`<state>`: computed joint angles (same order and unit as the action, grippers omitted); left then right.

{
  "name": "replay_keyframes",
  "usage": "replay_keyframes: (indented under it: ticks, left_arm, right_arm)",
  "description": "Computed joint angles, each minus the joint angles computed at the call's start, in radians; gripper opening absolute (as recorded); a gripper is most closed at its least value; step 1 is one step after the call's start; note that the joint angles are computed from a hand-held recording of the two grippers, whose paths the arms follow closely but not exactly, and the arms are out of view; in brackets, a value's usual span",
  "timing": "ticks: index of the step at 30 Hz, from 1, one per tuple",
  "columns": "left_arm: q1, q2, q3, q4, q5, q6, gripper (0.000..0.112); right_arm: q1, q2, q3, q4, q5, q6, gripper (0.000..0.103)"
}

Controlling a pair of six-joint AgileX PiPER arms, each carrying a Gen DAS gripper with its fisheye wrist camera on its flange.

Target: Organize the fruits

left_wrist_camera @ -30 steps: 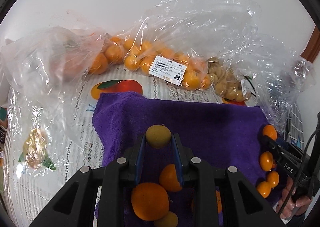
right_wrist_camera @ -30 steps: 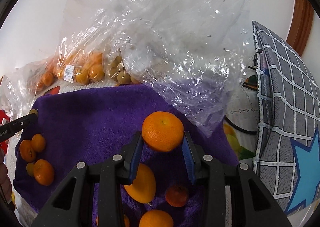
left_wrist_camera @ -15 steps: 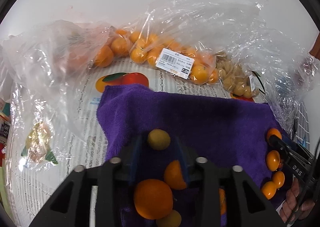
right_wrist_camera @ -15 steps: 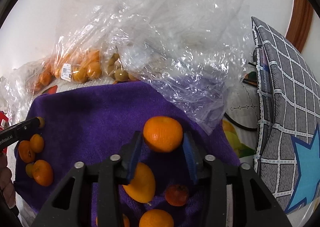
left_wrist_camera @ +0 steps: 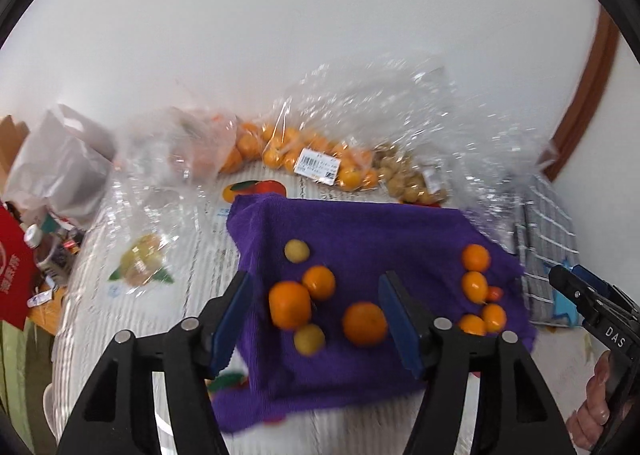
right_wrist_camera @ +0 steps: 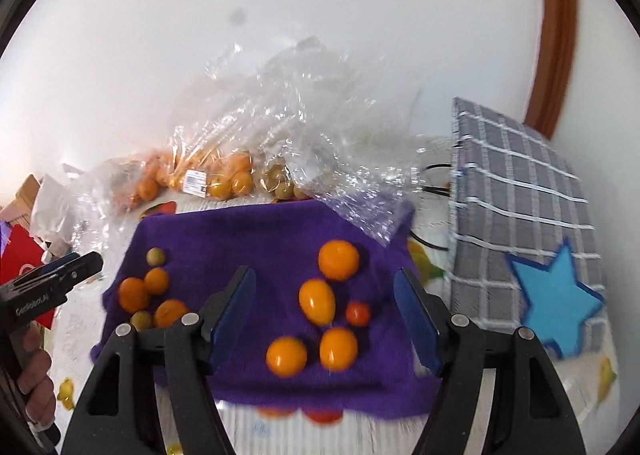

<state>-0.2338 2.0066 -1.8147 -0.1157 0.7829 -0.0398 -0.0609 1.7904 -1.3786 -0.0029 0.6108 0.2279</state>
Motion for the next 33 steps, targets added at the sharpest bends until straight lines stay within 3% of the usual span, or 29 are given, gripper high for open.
replay_keyframes:
  ticks: [5,9,14,16,21,25,33]
  left_arm:
    - [-0.042,-0.223,0.240,0.049,-0.060,-0.031,0.067]
    - [-0.075,-0.375,0.385,0.080,-0.084,-0.061,0.076]
    - [-0.119,-0.543,0.528,0.122,-0.095,-0.124,0.086]
    - [-0.148,-0.600,0.580,0.178,-0.105,-0.174,0.088]
    - [-0.211,-0.690,0.658,0.251,-0.097,-0.264,0.094]
    - [-0.293,-0.738,0.693,0.401,-0.081,-0.401,0.095]
    - [-0.341,-0.771,0.712,0.462,-0.064,-0.488,0.095]
  right_arm:
    - [0.018,-0.202,0.113,-0.039,0.087,0.038,0.071]
    - [0.058,-0.356,0.201,-0.109,0.135,0.115,0.071]
    - [0.099,-0.557,0.310,-0.162,0.197,0.193,0.092]
    - [0.139,-0.630,0.346,-0.212,0.224,0.239,0.095]
    - [0.256,-0.749,0.402,-0.356,0.322,0.353,0.101]
    - [0.271,-0.812,0.432,-0.353,0.356,0.356,0.101]
    - [0.299,-0.887,0.468,-0.381,0.399,0.394,0.101]
